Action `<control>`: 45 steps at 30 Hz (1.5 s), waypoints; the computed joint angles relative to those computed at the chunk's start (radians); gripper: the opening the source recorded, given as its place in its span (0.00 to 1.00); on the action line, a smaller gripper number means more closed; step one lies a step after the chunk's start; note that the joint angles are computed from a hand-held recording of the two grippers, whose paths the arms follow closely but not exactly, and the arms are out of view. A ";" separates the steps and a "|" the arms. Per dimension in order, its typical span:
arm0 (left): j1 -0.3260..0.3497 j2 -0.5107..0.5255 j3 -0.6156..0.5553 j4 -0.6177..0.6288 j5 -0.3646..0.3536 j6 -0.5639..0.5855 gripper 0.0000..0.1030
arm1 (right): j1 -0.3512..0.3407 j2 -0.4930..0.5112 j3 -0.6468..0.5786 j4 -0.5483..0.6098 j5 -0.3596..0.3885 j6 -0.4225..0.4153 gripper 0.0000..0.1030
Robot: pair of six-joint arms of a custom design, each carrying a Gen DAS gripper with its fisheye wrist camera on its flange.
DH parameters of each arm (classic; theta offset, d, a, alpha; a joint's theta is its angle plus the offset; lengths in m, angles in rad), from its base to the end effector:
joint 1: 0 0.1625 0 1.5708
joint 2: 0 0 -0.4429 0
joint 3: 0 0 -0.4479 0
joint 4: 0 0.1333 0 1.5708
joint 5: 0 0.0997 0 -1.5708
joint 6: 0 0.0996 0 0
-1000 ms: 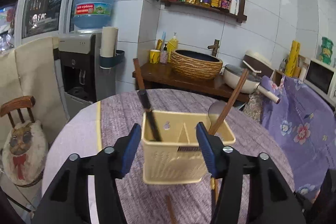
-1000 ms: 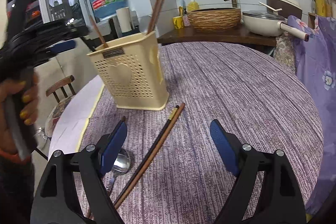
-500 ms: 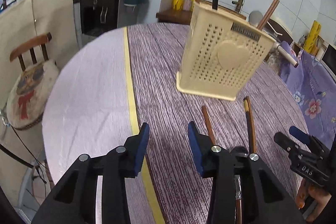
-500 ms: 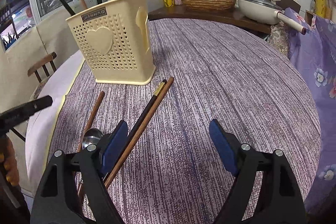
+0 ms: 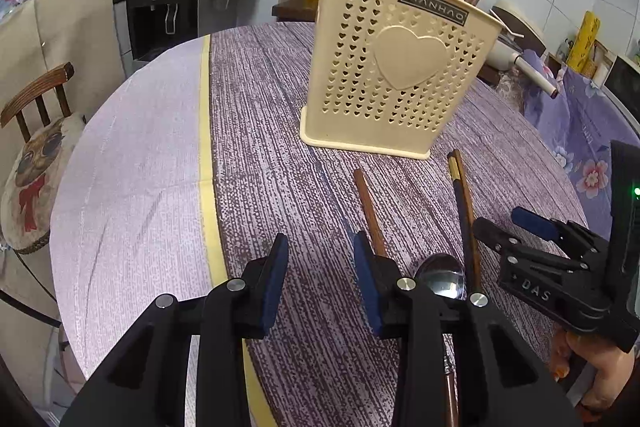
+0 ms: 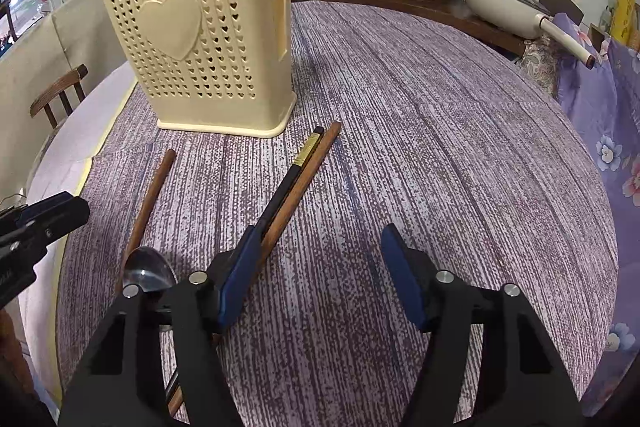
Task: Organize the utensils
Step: 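Close the right gripper on a wooden chopstick while the left gripper grasps another, then lift both chopsticks and lower them into the holder with both grippers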
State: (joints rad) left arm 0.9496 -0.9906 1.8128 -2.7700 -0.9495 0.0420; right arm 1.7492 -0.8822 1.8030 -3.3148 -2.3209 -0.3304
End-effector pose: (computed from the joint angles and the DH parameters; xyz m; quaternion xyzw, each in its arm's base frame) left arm -0.2345 -0.6563 0.1662 0.2503 0.9030 -0.2567 0.2368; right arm 0.1839 -0.6514 0.1715 0.0728 -0.8622 0.3457 0.3630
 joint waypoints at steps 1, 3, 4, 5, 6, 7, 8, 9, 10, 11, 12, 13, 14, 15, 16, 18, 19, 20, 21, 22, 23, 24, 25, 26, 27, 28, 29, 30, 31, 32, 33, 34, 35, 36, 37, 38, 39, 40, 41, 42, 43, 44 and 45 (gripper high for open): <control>-0.001 0.003 -0.003 0.006 -0.001 0.000 0.33 | -0.001 0.000 -0.005 0.012 0.002 0.005 0.59; -0.003 0.008 -0.007 0.011 -0.003 0.002 0.33 | 0.000 0.004 -0.018 0.026 -0.015 -0.008 0.55; -0.005 0.010 -0.009 0.014 -0.003 0.007 0.33 | -0.002 0.002 -0.020 0.041 -0.014 -0.009 0.53; -0.006 0.013 -0.013 0.017 -0.003 0.011 0.33 | -0.004 -0.001 -0.021 0.052 -0.014 -0.005 0.52; -0.008 0.016 -0.016 0.022 -0.001 0.016 0.33 | -0.008 -0.004 -0.023 0.062 -0.019 -0.006 0.47; -0.008 0.020 -0.021 0.027 -0.001 0.019 0.33 | -0.012 -0.010 -0.021 0.064 -0.014 -0.004 0.43; -0.009 0.025 -0.026 0.034 0.000 0.020 0.33 | -0.018 -0.020 -0.019 0.075 -0.002 0.013 0.42; -0.009 0.030 -0.034 0.044 -0.001 0.020 0.33 | -0.022 -0.025 -0.019 0.084 0.008 0.026 0.41; -0.009 0.038 -0.044 0.058 -0.003 0.017 0.33 | -0.024 -0.029 -0.022 0.098 0.016 0.038 0.41; -0.008 0.045 -0.053 0.069 -0.005 0.013 0.33 | -0.023 -0.024 -0.027 0.101 0.015 0.045 0.40; -0.007 0.054 -0.065 0.081 -0.007 0.010 0.33 | -0.023 -0.020 -0.035 0.105 0.013 0.046 0.40; -0.008 0.062 -0.072 0.087 -0.005 0.010 0.32 | -0.024 -0.017 -0.041 0.107 0.010 0.048 0.38; -0.009 0.070 -0.080 0.093 0.000 0.009 0.32 | -0.025 -0.016 -0.046 0.111 0.014 0.055 0.37; -0.009 0.079 -0.087 0.099 0.006 0.009 0.30 | -0.027 -0.015 -0.051 0.114 0.021 0.066 0.34; -0.009 0.085 -0.092 0.104 0.008 0.006 0.28 | -0.029 -0.014 -0.055 0.114 0.024 0.073 0.31; -0.009 0.099 -0.106 0.112 0.016 0.000 0.25 | -0.031 -0.007 -0.068 0.113 0.019 0.080 0.26; -0.010 0.104 -0.108 0.112 0.022 0.003 0.23 | -0.032 -0.006 -0.073 0.118 0.022 0.088 0.25; -0.010 0.112 -0.114 0.115 0.028 0.005 0.22 | -0.034 -0.006 -0.078 0.124 0.027 0.097 0.24; -0.009 0.116 -0.121 0.125 0.025 -0.001 0.21 | -0.036 -0.005 -0.084 0.128 0.028 0.104 0.23; -0.009 0.119 -0.123 0.130 0.022 -0.005 0.20 | -0.034 0.000 -0.090 0.129 0.026 0.108 0.21; -0.012 0.126 -0.124 0.121 0.032 0.004 0.19 | -0.035 0.005 -0.096 0.126 0.024 0.109 0.20; -0.016 0.131 -0.125 0.117 0.046 0.012 0.16 | -0.035 0.010 -0.100 0.122 0.023 0.111 0.18; -0.020 0.139 -0.125 0.106 0.066 0.027 0.14 | -0.036 0.013 -0.105 0.119 0.022 0.116 0.17; -0.022 0.144 -0.128 0.103 0.075 0.033 0.13 | -0.037 0.016 -0.111 0.122 0.024 0.121 0.17; -0.022 0.149 -0.132 0.101 0.080 0.035 0.11 | -0.036 0.020 -0.118 0.123 0.025 0.122 0.16; -0.021 0.152 -0.137 0.104 0.082 0.036 0.09 | -0.036 0.024 -0.123 0.121 0.022 0.120 0.15; -0.021 0.155 -0.142 0.107 0.082 0.038 0.09 | -0.035 0.029 -0.126 0.117 0.018 0.116 0.13; -0.019 0.156 -0.146 0.109 0.079 0.040 0.09 | -0.036 0.032 -0.133 0.119 0.020 0.119 0.13; -0.018 0.157 -0.149 0.112 0.077 0.038 0.09 | -0.037 0.032 -0.135 0.122 0.025 0.127 0.12; -0.018 0.157 -0.151 0.115 0.075 0.032 0.08 | -0.039 0.031 -0.138 0.127 0.032 0.139 0.12; -0.017 0.157 -0.151 0.115 0.073 0.029 0.08 | -0.040 0.030 -0.137 0.127 0.036 0.144 0.11; -0.018 0.158 -0.151 0.112 0.074 0.027 0.08 | -0.041 0.030 -0.135 0.124 0.041 0.149 0.11; -0.017 0.157 -0.151 0.111 0.072 0.024 0.07 | -0.043 0.028 -0.133 0.121 0.046 0.154 0.11; -0.015 0.156 -0.152 0.112 0.068 0.016 0.07 | -0.047 0.024 -0.129 0.122 0.059 0.164 0.10; -0.014 0.155 -0.154 0.115 0.063 0.010 0.07 | -0.049 0.021 -0.128 0.124 0.068 0.173 0.09; -0.013 0.155 -0.156 0.120 0.061 0.006 0.07 | -0.052 0.017 -0.127 0.128 0.079 0.181 0.09; -0.014 0.157 -0.158 0.122 0.060 0.003 0.07 | -0.055 0.013 -0.125 0.133 0.089 0.186 0.09; -0.014 0.157 -0.158 0.121 0.059 0.000 0.07 | -0.061 0.009 -0.128 0.139 0.100 0.188 0.09; -0.015 0.156 -0.157 0.120 0.056 -0.005 0.07 | -0.064 0.006 -0.126 0.141 0.113 0.194 0.09; -0.014 0.153 -0.155 0.115 0.050 -0.010 0.07 | -0.068 0.000 -0.121 0.146 0.133 0.205 0.08; -0.013 0.149 -0.152 0.107 0.045 -0.011 0.07 | -0.073 -0.008 -0.115 0.149 0.156 0.216 0.08; -0.015 0.144 -0.146 0.092 0.045 -0.010 0.07 | -0.074 -0.013 -0.110 0.143 0.166 0.219 0.08; -0.016 0.139 -0.141 0.081 0.041 -0.007 0.07 | -0.073 -0.018 -0.103 0.128 0.173 0.214 0.08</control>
